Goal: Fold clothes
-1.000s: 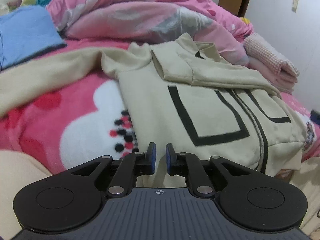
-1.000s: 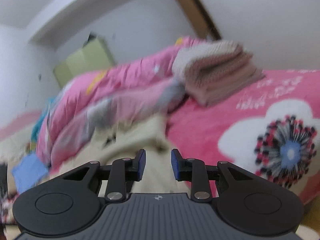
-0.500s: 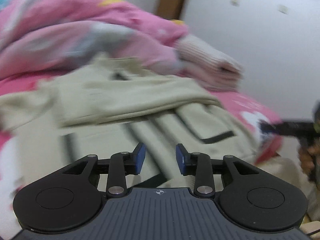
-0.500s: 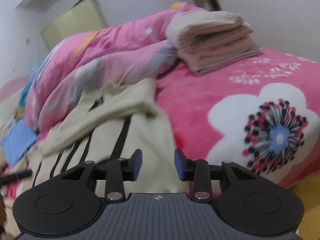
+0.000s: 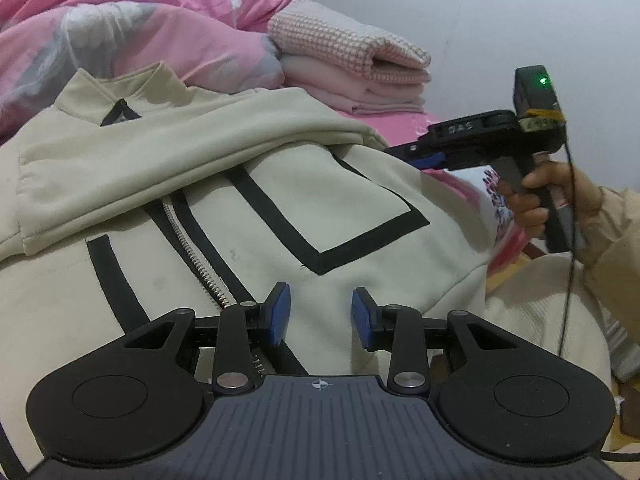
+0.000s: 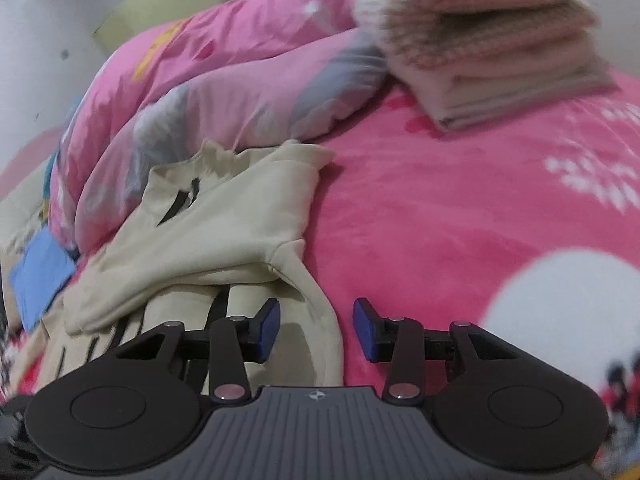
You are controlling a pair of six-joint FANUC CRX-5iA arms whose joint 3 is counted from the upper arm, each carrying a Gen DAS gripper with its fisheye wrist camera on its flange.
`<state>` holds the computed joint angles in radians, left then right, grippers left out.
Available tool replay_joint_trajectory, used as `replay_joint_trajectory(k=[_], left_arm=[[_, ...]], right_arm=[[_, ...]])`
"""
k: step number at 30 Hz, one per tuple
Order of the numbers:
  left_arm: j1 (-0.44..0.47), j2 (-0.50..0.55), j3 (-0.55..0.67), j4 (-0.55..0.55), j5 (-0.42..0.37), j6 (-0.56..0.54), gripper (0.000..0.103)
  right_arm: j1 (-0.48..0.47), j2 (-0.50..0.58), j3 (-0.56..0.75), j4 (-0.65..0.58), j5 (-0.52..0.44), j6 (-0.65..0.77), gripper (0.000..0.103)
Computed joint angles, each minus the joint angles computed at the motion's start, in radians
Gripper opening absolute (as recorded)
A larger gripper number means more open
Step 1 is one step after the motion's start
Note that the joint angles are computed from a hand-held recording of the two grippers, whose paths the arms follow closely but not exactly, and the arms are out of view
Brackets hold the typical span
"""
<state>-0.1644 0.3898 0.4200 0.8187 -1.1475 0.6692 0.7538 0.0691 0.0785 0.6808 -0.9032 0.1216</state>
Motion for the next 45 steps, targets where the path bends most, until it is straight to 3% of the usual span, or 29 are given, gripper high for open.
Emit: replay_joint_trajectory(k=[2, 6, 11, 13, 15, 20, 24, 29, 32, 34, 35, 43, 45], left_arm=[[-0.004, 0.005, 0.012, -0.011, 0.000, 0.015, 0.034], [-0.013, -0.001, 0.018, -0.049, 0.012, 0.007, 0.034], [-0.019, -0.004, 0.025, -0.076, 0.016, 0.004, 0.034], [-0.018, -0.007, 0.020, -0.073, 0.017, 0.000, 0.034], [-0.018, -0.012, 0.009, -0.068, 0.024, -0.007, 0.034], [-0.016, -0.013, -0.002, -0.049, 0.030, -0.013, 0.034], [-0.015, -0.015, -0.014, -0.033, 0.034, -0.019, 0.034], [-0.016, -0.026, -0.039, -0.017, 0.054, -0.012, 0.034], [-0.017, -0.042, -0.076, 0.009, 0.083, -0.032, 0.034], [-0.018, -0.050, -0.096, 0.022, 0.098, -0.048, 0.034], [-0.017, -0.052, -0.098, 0.024, 0.100, -0.048, 0.034], [-0.018, -0.055, -0.110, 0.034, 0.109, -0.066, 0.034], [-0.017, -0.056, -0.111, 0.036, 0.108, -0.072, 0.034]], right_arm=[[0.007, 0.009, -0.001, 0.066, -0.019, 0.025, 0.005], [0.025, 0.024, -0.012, 0.246, -0.083, 0.053, 0.004], [0.007, 0.088, 0.047, 0.153, -0.164, 0.232, 0.005], [0.008, 0.071, 0.027, 0.169, -0.154, 0.189, 0.012], [0.022, 0.039, 0.001, 0.203, -0.166, 0.085, 0.045], [0.104, -0.116, -0.125, 0.233, -0.144, -0.136, 0.047], [0.171, -0.200, -0.157, 0.067, -0.137, -0.101, 0.047], [0.179, -0.188, -0.092, -0.199, -0.165, 0.016, 0.047], [0.160, -0.147, -0.055, -0.276, -0.177, 0.048, 0.047], [0.152, -0.132, -0.045, -0.313, -0.159, 0.071, 0.024], [0.153, -0.125, -0.038, -0.324, -0.153, 0.090, 0.005], [0.201, -0.025, 0.085, -0.254, -0.424, 0.216, 0.004], [0.206, 0.034, 0.142, -0.237, -0.544, 0.231, 0.005]])
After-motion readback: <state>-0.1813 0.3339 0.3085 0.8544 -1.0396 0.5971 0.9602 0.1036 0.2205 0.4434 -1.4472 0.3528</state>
